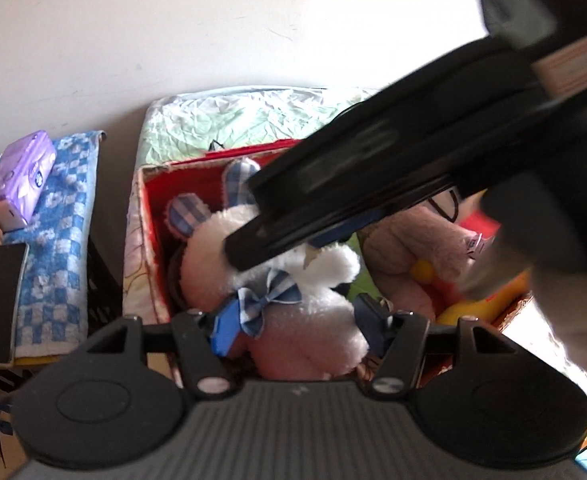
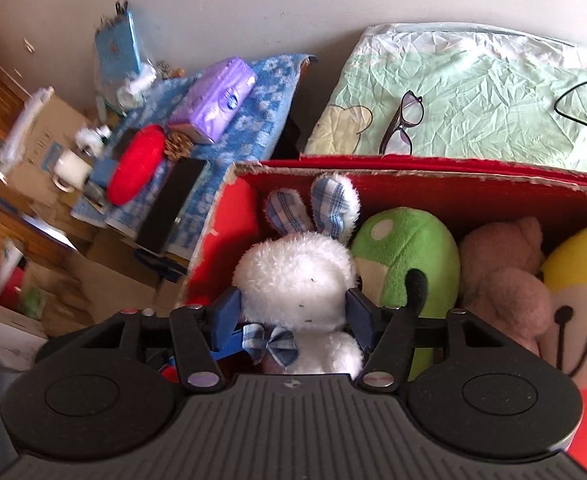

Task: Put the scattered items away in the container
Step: 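Lower the white bunny into the box and open both grippers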

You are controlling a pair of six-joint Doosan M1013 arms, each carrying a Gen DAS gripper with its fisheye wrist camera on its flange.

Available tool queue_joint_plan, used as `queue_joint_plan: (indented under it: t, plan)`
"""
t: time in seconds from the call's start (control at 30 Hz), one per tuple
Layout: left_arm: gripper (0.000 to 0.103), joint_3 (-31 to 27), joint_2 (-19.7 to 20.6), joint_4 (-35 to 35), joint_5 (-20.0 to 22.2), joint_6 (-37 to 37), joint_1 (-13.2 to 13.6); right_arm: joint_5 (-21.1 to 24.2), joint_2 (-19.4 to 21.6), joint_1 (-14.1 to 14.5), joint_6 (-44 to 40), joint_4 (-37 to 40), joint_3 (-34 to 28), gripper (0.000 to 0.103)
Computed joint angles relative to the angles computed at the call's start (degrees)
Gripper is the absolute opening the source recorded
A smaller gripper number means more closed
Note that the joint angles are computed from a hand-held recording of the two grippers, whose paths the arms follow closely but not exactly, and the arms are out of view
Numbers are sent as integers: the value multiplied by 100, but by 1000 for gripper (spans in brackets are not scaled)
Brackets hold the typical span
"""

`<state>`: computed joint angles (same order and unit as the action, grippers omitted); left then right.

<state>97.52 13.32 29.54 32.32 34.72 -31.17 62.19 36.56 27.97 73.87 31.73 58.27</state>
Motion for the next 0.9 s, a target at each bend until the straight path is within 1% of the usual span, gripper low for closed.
queue_joint_plan:
  t: [0.1,0.17,0.23,0.33,0.43,0.57,0.67,0.77,0.83,0.9]
  plan:
    - [64,50,-43,-5,-45,13,27,82,-93,-92,-131,263,69,59]
    - [64,52,-44,24,-53,54,31,258,-79,-124,-85,290,19,53]
    - [64,22,-12,30,4,126,40,488,-12,-130,0,264,-81,38]
    - [64,5,5,-25,7,211,64,562,41,-101,202,102,-109,31]
    - [64,25,-56,-40,71,179,18,621,93,-90,361,131,-106,30]
    - [64,-32,-44,7,193,148,-22,624,110,-91,361,212,-70,30]
    - [64,-32,-40,1,187,117,-11,611,104,-96,374,230,-54,31]
    - [65,-8,-58,-19,137,13,-4,547,57,-118,277,302,22,34]
    - [65,-36,-60,20,213,-72,-31,509,34,-126,262,284,62,37]
    - [67,-39,-73,144,244,-214,-63,447,-7,-177,240,485,140,37]
